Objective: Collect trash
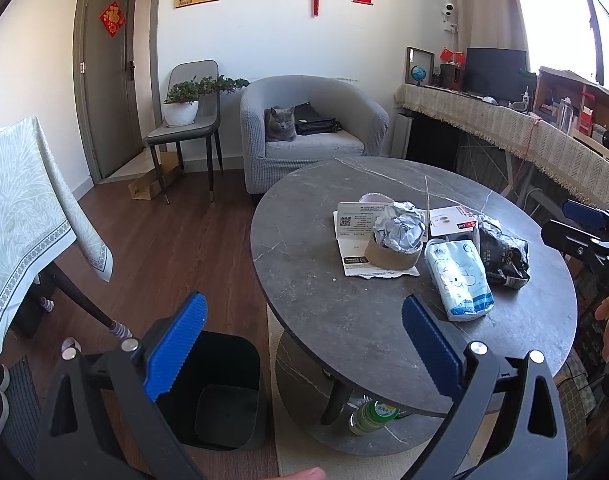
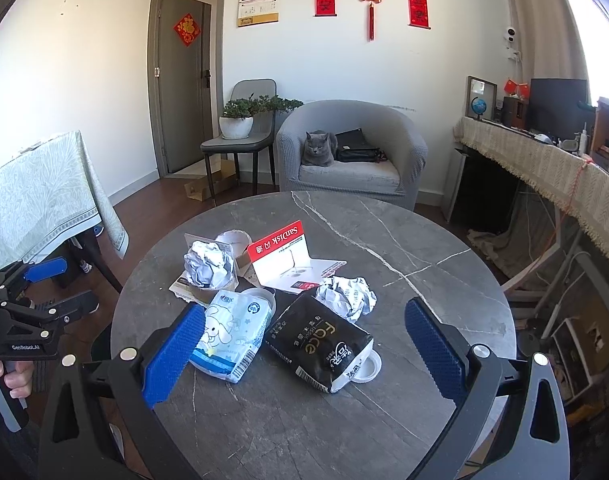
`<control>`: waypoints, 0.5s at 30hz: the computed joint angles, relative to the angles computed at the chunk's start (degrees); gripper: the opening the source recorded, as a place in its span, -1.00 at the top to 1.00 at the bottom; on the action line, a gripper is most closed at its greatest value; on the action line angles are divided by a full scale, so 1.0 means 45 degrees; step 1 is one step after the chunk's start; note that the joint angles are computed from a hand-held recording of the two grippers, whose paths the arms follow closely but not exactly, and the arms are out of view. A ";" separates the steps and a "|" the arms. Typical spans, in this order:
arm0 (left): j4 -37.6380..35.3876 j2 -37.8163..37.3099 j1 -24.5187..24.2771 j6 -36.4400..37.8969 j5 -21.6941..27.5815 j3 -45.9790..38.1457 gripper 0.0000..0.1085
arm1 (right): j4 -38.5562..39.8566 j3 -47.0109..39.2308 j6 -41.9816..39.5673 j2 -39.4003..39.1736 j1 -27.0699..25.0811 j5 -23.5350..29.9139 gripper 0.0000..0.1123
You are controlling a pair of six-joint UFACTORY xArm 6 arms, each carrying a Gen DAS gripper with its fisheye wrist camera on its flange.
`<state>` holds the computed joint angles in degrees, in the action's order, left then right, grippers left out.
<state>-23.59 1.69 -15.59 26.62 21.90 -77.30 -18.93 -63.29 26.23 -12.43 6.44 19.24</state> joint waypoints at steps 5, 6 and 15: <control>0.0073 -0.0019 -0.0030 -0.0088 0.0016 0.0024 -0.84 | 0.0007 0.0048 -0.0035 -0.0024 -0.0019 -0.0022 -0.79; 0.0066 -0.0015 -0.0031 -0.0079 0.0003 0.0019 -0.84 | 0.0008 0.0028 -0.0029 -0.0015 -0.0014 -0.0007 -0.79; 0.0087 -0.0011 -0.0027 -0.0113 0.0018 0.0010 -0.84 | 0.0100 0.0146 -0.0156 -0.0084 -0.0065 -0.0102 -0.79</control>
<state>-23.20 1.64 -15.71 26.11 21.98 -77.26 -18.48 -62.64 25.53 -12.81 6.14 18.79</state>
